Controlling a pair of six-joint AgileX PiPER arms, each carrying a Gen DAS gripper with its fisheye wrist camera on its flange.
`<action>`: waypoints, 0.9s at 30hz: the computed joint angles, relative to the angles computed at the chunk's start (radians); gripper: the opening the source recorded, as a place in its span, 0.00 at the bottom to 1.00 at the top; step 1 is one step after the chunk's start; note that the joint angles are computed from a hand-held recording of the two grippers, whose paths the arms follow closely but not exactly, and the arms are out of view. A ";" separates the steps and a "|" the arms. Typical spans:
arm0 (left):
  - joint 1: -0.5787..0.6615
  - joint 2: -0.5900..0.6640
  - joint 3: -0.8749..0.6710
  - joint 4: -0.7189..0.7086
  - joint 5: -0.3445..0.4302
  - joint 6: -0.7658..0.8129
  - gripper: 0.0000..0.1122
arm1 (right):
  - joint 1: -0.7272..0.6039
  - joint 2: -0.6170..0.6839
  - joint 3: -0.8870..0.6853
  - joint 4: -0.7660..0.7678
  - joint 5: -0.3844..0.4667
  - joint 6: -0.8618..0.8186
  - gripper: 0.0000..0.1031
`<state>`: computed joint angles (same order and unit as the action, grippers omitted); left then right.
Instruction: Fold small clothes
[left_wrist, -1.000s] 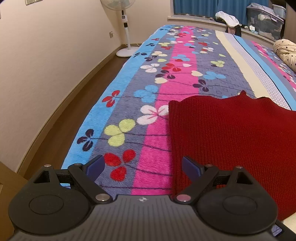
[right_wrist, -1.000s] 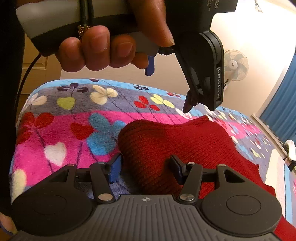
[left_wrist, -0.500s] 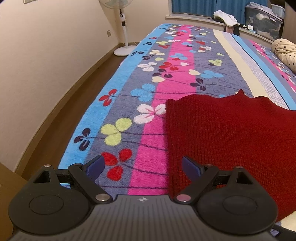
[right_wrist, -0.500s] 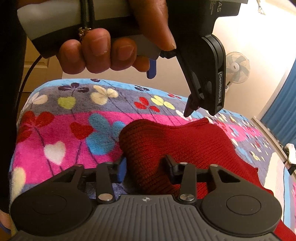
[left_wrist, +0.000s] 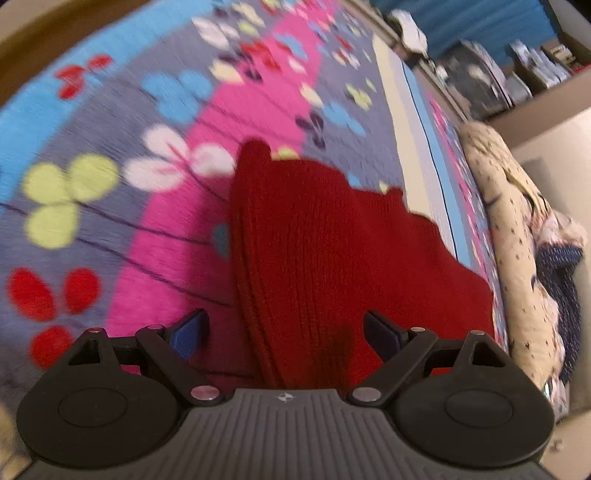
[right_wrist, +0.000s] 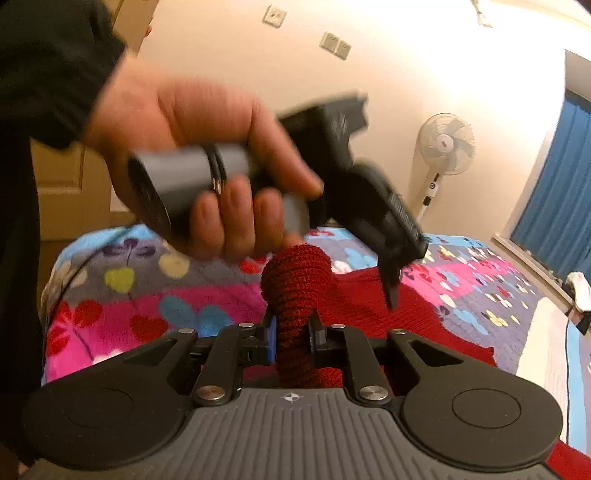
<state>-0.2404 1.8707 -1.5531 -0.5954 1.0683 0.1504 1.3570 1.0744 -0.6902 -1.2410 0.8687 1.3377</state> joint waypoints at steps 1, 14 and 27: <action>-0.006 0.016 -0.011 -0.008 -0.002 0.013 0.83 | -0.001 -0.012 0.002 -0.003 0.002 0.006 0.15; 0.028 -0.047 0.034 -0.165 -0.020 0.175 0.25 | 0.126 -0.072 0.014 -0.052 0.100 0.032 0.15; 0.305 -0.445 0.310 0.029 0.118 0.050 0.33 | 0.457 0.158 -0.262 0.035 0.308 0.163 0.15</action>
<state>0.0648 1.4256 -1.2436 -0.5660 1.1867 0.2001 1.8141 1.2320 -0.9526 -1.2056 1.1765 1.5002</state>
